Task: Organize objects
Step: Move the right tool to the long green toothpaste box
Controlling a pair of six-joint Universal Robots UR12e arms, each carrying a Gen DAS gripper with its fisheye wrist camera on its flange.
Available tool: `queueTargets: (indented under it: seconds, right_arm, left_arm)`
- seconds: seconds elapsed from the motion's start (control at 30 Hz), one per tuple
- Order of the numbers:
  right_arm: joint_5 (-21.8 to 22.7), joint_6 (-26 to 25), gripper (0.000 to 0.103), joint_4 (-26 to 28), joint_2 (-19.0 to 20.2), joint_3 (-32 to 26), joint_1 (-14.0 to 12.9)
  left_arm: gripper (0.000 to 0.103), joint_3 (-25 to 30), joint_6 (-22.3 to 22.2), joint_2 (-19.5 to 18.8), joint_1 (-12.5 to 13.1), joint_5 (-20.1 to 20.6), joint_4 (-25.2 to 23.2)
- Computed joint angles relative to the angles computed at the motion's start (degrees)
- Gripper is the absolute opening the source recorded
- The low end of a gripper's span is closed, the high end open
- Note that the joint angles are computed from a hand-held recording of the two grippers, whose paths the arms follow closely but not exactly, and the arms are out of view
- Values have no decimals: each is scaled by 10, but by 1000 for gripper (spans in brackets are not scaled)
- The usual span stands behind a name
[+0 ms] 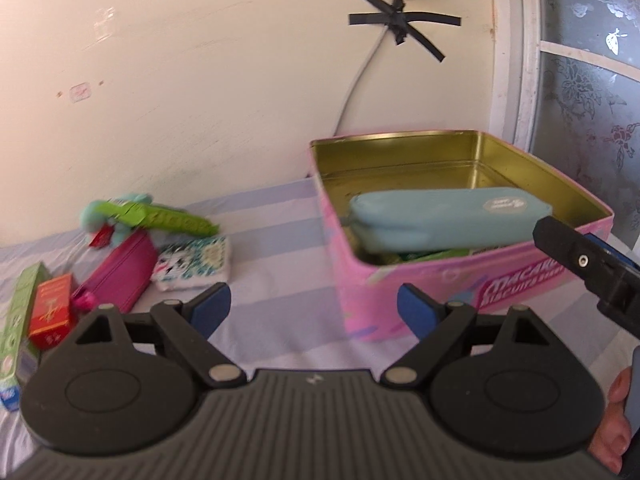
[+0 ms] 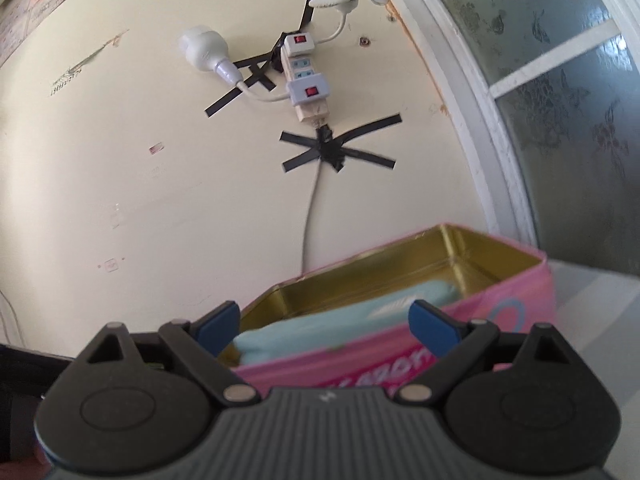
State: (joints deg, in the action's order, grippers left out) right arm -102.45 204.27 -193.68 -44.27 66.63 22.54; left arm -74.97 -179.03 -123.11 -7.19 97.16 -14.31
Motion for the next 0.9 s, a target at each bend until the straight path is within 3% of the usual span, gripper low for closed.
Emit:
queueTargets:
  seconds: [0.13,0.23,0.47,0.9]
  right_arm:
    - [32,13,91,13,-3,7,3]
    - [33,-29,88,19,-3,4,11]
    - [87,-31,87,66,-5,-9,19]
    - [97,-72,87,122,13,-51,35]
  left_arm:
    - [92,-16,-10,7,5,12,-3]
    - [92,-28,-19,12,10,21,-4]
    - [92,-58,-42,25,26,41,-3]
    - [92,-91,-63,37,50,59,1]
